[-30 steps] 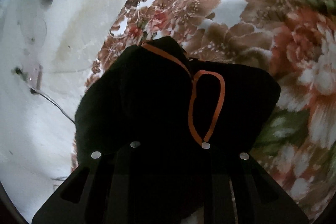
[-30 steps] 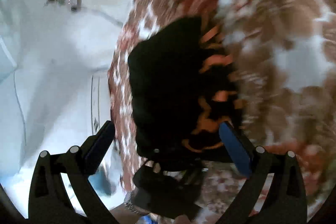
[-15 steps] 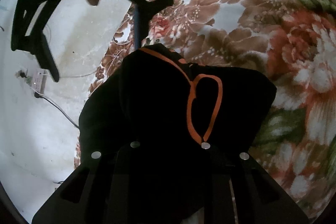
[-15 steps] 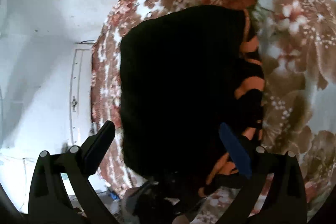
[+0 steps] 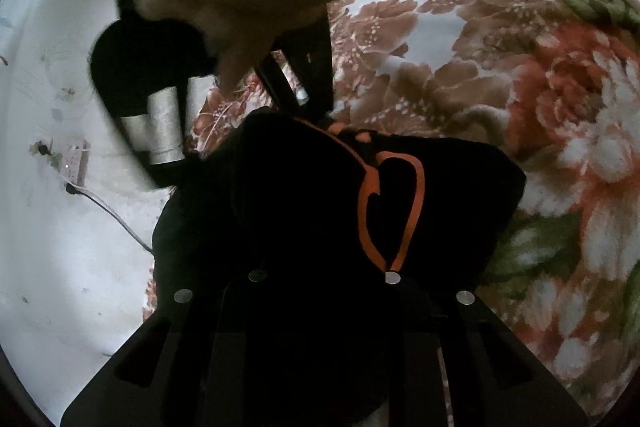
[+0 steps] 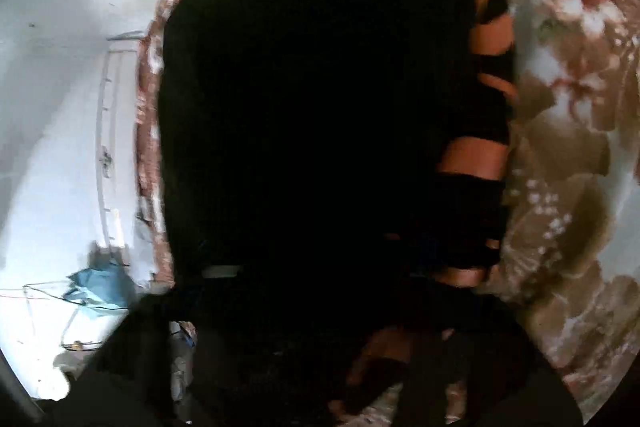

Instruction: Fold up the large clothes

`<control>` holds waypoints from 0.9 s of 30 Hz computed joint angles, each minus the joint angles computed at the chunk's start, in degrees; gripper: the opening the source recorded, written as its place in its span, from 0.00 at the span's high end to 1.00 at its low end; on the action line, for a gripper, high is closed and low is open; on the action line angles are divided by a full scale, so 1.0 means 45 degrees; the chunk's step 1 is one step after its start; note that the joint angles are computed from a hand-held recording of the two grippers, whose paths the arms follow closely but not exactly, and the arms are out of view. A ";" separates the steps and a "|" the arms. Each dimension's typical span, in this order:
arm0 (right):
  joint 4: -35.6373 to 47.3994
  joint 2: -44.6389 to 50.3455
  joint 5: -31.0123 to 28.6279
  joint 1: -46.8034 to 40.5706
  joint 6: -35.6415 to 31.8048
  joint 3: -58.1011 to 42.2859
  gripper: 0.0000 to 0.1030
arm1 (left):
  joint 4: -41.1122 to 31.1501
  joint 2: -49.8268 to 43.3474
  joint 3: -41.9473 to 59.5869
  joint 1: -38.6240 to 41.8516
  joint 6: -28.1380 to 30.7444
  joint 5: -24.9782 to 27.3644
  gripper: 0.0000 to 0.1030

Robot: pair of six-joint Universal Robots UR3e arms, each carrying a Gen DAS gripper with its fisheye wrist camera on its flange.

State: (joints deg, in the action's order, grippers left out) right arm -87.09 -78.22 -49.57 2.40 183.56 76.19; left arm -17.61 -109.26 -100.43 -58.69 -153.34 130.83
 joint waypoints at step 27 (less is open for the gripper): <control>-0.1468 -0.2592 -0.4412 -0.0023 -0.1475 0.2680 0.87 | -0.2088 0.7041 -0.4520 0.9432 0.2123 -1.0058 0.33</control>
State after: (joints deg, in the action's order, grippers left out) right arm -93.70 -89.89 -69.42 2.29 176.92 88.25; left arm -27.00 -77.58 -120.77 -16.24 -143.78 85.57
